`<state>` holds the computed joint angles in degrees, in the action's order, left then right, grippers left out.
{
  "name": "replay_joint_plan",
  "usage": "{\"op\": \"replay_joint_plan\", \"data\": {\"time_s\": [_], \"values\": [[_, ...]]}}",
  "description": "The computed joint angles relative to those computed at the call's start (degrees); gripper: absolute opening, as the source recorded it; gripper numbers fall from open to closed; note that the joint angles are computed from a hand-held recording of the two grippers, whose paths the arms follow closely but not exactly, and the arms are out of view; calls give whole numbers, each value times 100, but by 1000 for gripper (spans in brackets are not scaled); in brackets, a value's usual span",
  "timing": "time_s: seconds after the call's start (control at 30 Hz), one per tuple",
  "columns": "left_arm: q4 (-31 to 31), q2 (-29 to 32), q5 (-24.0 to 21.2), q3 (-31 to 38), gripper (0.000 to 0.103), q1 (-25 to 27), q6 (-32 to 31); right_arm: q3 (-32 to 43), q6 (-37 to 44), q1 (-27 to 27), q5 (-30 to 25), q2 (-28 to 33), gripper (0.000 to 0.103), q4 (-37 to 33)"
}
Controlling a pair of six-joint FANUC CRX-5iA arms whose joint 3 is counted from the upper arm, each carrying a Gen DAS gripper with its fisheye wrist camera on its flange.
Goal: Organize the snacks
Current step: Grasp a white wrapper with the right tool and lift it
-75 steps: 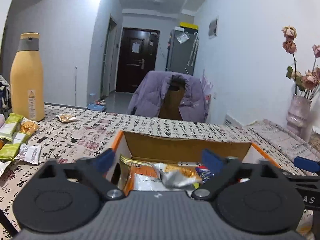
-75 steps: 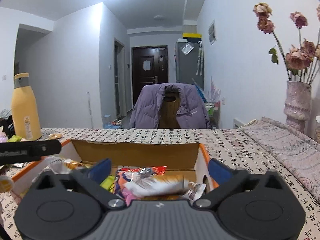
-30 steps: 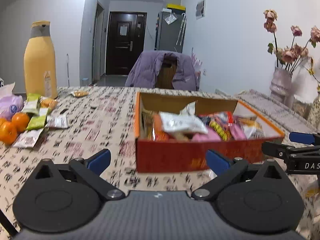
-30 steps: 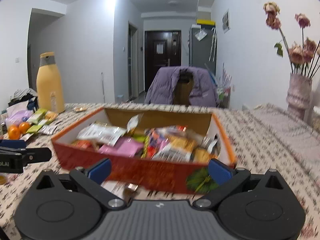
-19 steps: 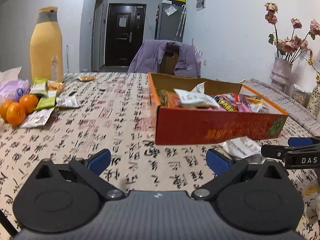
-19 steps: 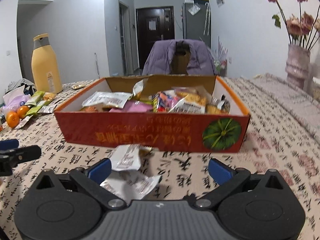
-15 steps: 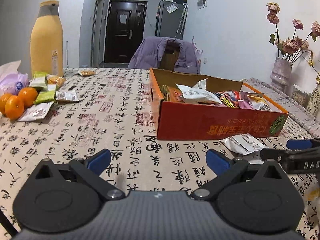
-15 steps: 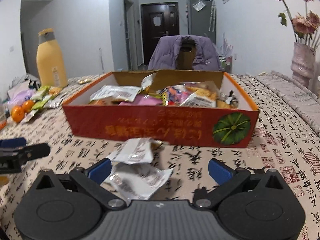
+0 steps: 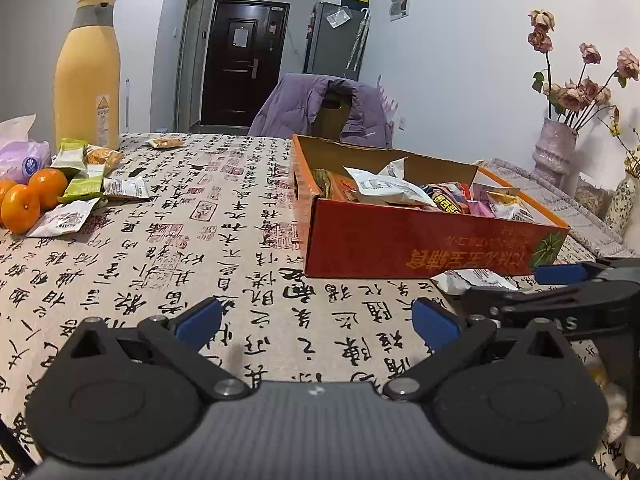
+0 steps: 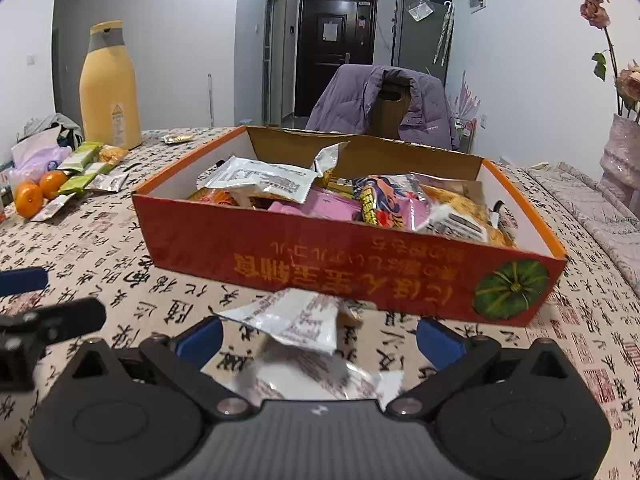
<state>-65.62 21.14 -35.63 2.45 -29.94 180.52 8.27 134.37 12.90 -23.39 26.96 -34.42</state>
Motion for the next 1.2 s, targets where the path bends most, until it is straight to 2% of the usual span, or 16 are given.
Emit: {"op": "replay_joint_plan", "data": {"time_s": [0.13,0.23,0.33,0.4,0.47,0.53,0.8,1.03,1.1,1.2], "values": [[19,-11,42,-18,103,24,30,122,-325,136,86,157,101,318],[54,-22,90,-34,103,49,15,198,-635,227,96,282,91,629],[72,-28,127,-44,103,68,9,319,-694,217,3,372,86,607],[74,-28,141,-46,103,74,17,389,-672,190,-49,410,76,526],[83,-34,164,-57,103,83,24,477,-580,139,-156,450,60,369],[118,-30,187,-54,103,102,14,555,-532,86,-255,483,54,243],[233,-36,243,-63,103,163,-35,495,247,-123,-265,329,53,-564],[453,8,186,7,103,218,-243,404,926,-520,-445,133,53,-1377],[502,30,116,40,103,216,-305,366,1060,-631,-470,86,53,-1537],[296,93,-280,168,103,51,-202,335,1222,-827,-554,40,53,-1733]]}}
